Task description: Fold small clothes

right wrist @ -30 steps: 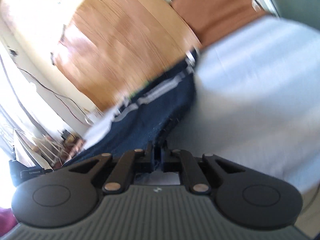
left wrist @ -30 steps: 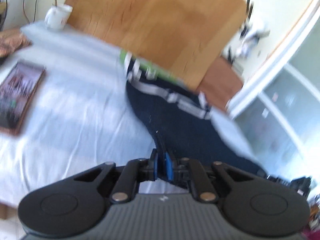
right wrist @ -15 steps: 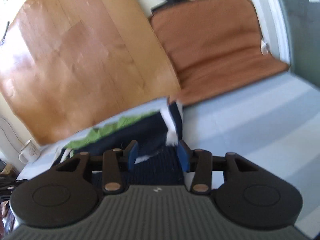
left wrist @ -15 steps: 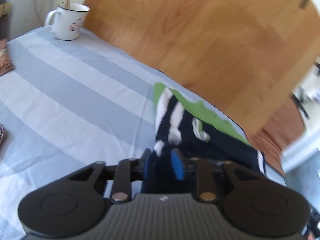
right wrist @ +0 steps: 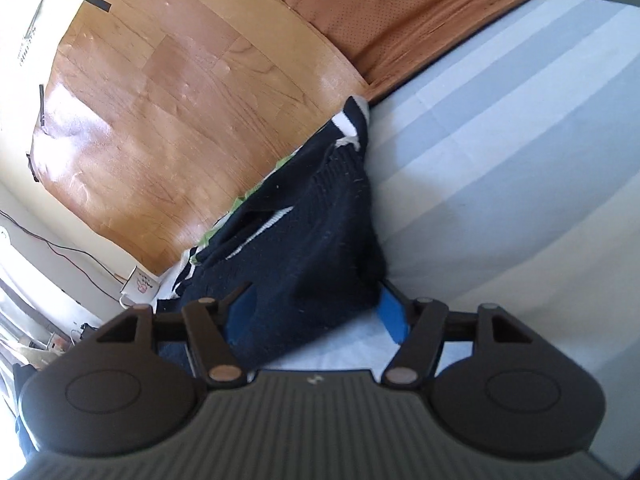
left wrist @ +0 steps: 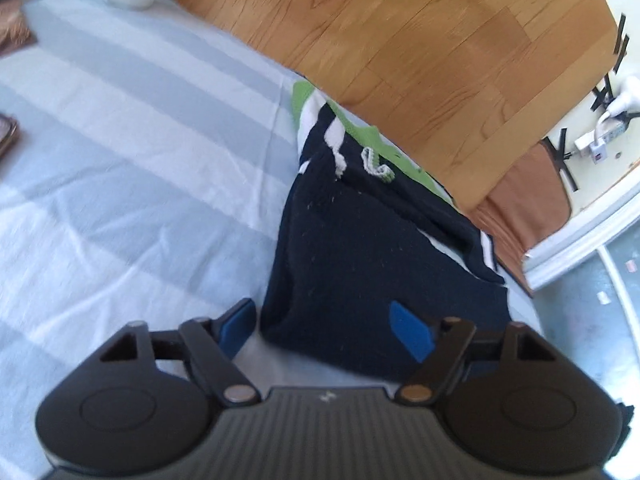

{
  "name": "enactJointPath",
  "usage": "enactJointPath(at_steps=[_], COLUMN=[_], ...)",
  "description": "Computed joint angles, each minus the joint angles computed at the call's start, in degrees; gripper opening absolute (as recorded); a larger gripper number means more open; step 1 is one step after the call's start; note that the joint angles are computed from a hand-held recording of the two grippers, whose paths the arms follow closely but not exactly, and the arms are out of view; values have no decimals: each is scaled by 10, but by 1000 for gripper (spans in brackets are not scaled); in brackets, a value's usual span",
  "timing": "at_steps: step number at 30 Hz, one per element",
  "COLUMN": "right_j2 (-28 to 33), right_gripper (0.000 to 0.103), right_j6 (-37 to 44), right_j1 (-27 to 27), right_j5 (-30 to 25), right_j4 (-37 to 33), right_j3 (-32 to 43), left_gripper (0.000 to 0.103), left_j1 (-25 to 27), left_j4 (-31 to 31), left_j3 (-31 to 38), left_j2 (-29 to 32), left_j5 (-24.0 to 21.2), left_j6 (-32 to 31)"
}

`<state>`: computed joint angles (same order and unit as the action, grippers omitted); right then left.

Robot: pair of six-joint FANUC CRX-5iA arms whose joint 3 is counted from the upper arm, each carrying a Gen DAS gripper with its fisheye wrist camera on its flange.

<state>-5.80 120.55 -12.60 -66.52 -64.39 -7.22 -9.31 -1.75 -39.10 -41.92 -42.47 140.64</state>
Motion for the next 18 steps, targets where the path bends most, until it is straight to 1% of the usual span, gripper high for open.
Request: enactJointPath(at_steps=[1,2,3,4,5,6,7,8,9,11,13,17,18], right_j2=[-5,-9,-12,-12,-9,-7,-10,-19,-29,-47,-64,-91,-97], right_gripper=[68,61,53,34,24,22,19,17,17,15,15,15,15], right_j6=[-8,-12,-19,-35,-51,-66,-72,-66,-56,-43,-35,-16,-12], right_j1=[12,24,36,51,56,54,53,49,40,24,2,-46,-60], right_j5=[13,25,37,47,47,41,40,42,35,15,-14,-100,-123], right_j4=[8,17,32,49,55,54,53,47,40,28,19,17,19], right_j3=[-1,-3,-5,-4,-2,1,0,-4,-7,-10,-15,-29,-34], left_gripper=[49,32,20,20,16,15,15,14,14,13,13,13,13], left_j1=[-37,-58,-60,-42,-14,17,36,47,49,30,17,-22,-34], left_j4=[-68,-106,-113,-91,-47,1,31,47,51,21,5,-20,-27], left_j3=[35,55,60,49,31,10,-2,-8,-7,14,31,51,53], left_j2=[23,40,44,37,24,5,-9,-19,-29,-35,-46,-68,-74], left_j5=[-27,-47,-56,-46,-35,-32,-32,-33,-39,-60,-87,-156,-173], left_j6=[68,107,119,106,69,24,-3,-20,-26,-14,-20,-23,-15])
